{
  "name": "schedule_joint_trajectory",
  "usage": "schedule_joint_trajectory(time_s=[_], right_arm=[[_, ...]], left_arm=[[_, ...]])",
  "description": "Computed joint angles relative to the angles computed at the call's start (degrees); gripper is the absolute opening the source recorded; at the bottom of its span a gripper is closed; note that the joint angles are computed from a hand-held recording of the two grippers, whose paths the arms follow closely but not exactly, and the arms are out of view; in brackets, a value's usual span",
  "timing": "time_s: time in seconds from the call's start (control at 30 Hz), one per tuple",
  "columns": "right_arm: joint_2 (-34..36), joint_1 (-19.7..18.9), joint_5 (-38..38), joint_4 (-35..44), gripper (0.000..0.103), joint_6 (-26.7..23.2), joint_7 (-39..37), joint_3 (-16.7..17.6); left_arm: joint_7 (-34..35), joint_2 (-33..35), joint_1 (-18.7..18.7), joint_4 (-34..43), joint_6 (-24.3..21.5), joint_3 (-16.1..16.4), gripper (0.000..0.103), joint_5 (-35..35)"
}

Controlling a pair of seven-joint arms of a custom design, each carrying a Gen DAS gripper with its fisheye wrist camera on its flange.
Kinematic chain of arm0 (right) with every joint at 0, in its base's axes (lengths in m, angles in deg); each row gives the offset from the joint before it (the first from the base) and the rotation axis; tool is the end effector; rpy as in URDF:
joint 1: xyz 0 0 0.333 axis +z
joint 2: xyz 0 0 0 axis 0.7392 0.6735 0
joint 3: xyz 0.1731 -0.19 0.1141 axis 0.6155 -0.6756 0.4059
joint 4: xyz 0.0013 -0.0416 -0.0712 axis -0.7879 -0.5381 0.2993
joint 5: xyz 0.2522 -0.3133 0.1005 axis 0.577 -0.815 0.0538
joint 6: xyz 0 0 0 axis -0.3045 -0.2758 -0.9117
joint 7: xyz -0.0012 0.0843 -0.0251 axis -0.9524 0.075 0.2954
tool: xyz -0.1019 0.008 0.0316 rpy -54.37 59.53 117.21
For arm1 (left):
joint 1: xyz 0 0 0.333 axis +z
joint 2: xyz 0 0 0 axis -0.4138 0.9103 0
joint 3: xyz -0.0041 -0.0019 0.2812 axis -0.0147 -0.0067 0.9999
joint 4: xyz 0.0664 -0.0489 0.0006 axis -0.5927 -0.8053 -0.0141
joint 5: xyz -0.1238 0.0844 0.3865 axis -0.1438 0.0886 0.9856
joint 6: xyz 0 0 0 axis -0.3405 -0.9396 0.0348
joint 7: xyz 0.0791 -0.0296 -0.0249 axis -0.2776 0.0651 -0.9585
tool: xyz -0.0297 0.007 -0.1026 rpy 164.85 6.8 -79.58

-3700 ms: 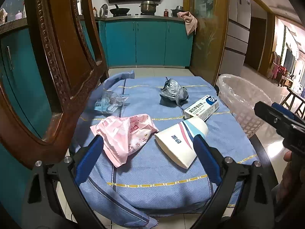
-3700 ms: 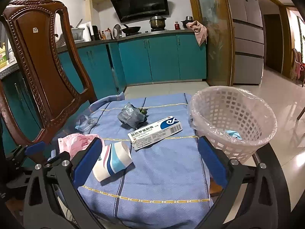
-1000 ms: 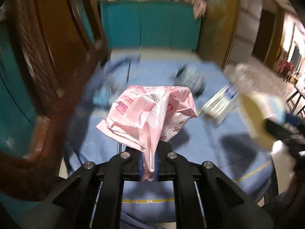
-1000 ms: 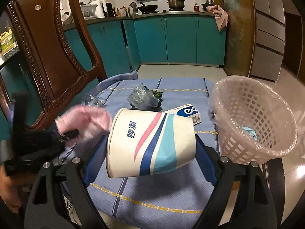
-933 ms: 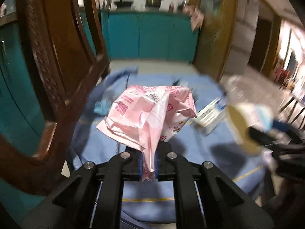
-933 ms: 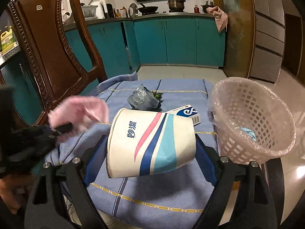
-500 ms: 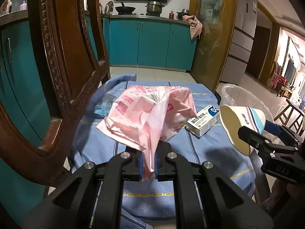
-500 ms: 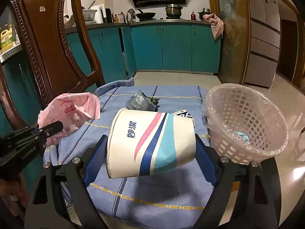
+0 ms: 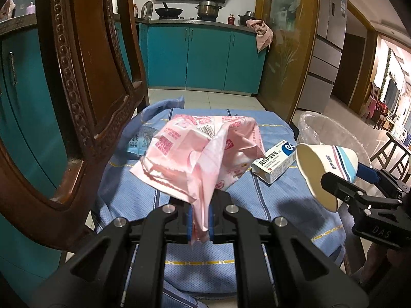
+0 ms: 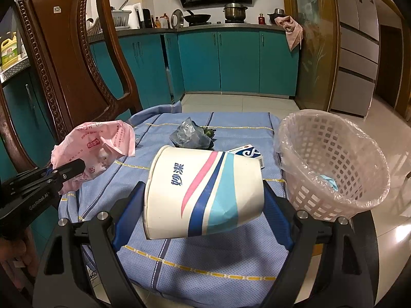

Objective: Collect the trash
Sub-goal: 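Drop the paper cup with the right gripper while the left gripper drops the pink bag into the wastebasket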

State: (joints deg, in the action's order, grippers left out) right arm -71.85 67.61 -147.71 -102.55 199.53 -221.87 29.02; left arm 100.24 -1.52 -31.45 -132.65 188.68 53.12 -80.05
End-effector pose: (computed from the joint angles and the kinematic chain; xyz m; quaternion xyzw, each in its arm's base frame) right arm 0.4909 0.2969 0.4361 -0.5271 0.7235 -0.3228 0.3075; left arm 0.5761 -0.1032 0.4333 -0.4575 0.7709 -0.4004 0.1898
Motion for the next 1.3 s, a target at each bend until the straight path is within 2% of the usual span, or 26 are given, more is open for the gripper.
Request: schedule_joint_trajectory(time_s=[0.23,0.3,0.4,0.5,0.53,0.63,0.7,0.77,0.87,0.93,1.1,1.2,1.3], right_arm=[[-0.3,-0.1,-0.3,-0.2,0.085,-0.1,0.3,-0.1],[-2.3,-0.8,-3.6,-1.5,0.085,-1.4,4.3,0.1],[-7.9,-3.1,-8.9,-5.4,0.085,-7.5,13.9,0.7],[-12.0,-6.6,-8.8,-9.2,0.085,-10.1,19.3,-0.2],[-12.3,-7.7,-8.3,-9.9,0.085,-10.1,19.9,-0.5],[-11.6,-10.7,-3.0,-11.9,0.091,-4.6,18.9,-3.5],[-12.9,-12.2,-1.0,-13.8,0.091,-1.2,20.4,-3.7],[-16.7,-14.1,-4.0,-16.6,0.094,-0.5,25.3,-1.3],[-22.2,-15.3,-8.4,-20.0,0.100,-3.7,33.1,3.2],[-23.4,-15.3,-9.5,-20.5,0.100,-4.8,35.6,4.6],[-25.9,-14.7,-12.1,-21.6,0.100,-11.7,42.2,7.5],[-30.1,-13.5,-12.5,-24.6,0.100,-18.7,47.7,9.7],[-33.7,-11.8,-10.7,-27.2,0.100,-27.4,52.4,12.2]], left_arm=[[-0.4,0.0,0.0,0.0,0.0,-0.1,0.010,0.4],[-0.4,-0.1,0.0,0.0,0.0,0.0,0.010,0.3],[-0.7,0.0,-0.1,0.0,0.1,-0.1,0.010,0.6],[-1.0,0.2,-0.1,0.0,0.1,-0.1,0.010,1.0],[-1.0,0.2,-0.1,0.0,0.0,-0.1,0.010,0.9],[-0.7,0.1,-0.2,-0.1,0.0,-0.3,0.010,0.8],[-0.6,0.2,-0.3,-0.1,0.1,-0.4,0.010,1.1],[-0.4,0.2,-0.4,-0.2,0.3,-0.5,0.010,1.1],[1.1,-0.2,-0.7,-0.6,0.1,-0.5,0.010,0.2],[2.3,-0.7,-1.1,-1.1,-0.3,-0.6,0.010,-0.1],[2.2,-2.4,-3.6,-1.4,-3.4,-1.8,0.010,1.6],[0.3,-2.2,-6.0,1.1,-7.0,-2.8,0.010,2.6],[-2.0,1.1,-9.0,7.0,-8.2,-5.3,0.011,4.6]])
